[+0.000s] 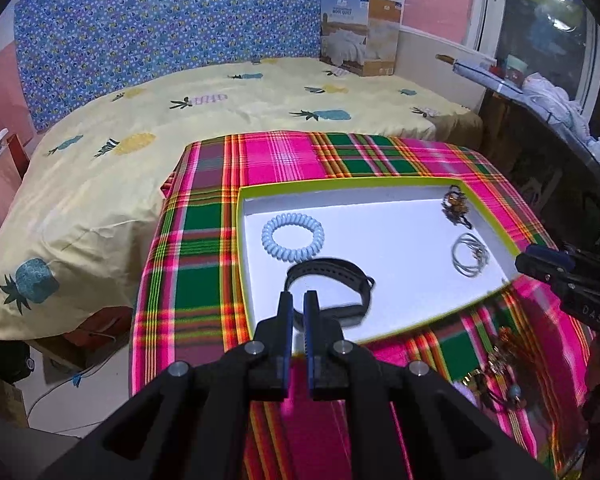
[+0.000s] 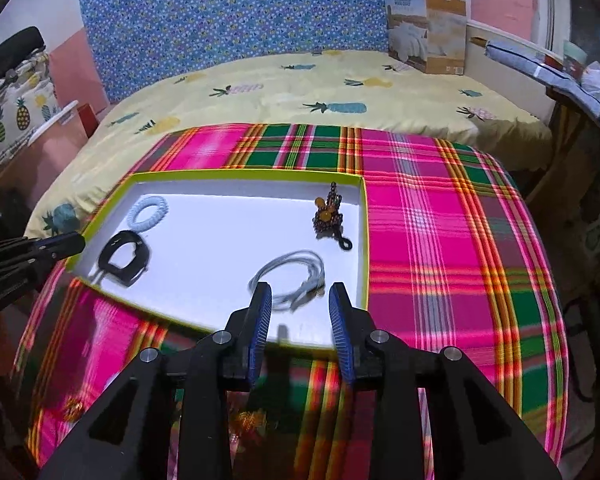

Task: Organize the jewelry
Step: 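Lower both bracelets into the white box and open both tools, then grasp the red tassel keychain with the left tool while the right tool grasps the black cord keychain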

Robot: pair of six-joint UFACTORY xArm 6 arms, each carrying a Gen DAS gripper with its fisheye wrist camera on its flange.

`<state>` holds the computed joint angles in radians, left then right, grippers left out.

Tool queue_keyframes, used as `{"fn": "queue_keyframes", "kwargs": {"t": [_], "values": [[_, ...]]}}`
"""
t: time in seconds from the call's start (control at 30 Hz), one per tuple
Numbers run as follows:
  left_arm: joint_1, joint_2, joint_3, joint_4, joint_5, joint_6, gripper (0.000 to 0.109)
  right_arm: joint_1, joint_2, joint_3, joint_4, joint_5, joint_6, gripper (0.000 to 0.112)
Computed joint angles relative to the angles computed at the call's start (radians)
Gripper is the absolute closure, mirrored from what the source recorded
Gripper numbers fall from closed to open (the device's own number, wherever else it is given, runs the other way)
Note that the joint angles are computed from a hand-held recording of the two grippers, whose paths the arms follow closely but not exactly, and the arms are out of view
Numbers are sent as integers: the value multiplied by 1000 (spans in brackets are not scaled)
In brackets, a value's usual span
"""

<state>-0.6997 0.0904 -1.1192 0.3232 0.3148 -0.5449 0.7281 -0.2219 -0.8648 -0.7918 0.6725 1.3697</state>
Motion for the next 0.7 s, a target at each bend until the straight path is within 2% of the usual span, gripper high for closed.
{"fn": "queue_keyframes", "kwargs": {"t": [0.4, 0.7], "values": [[-36, -225, 233, 102, -46, -109, 103, 200, -144, 68, -52, 169, 157, 82], [-71, -372, 363, 165, -47, -179, 103, 375, -178, 65, -82, 316, 269, 82]]}}
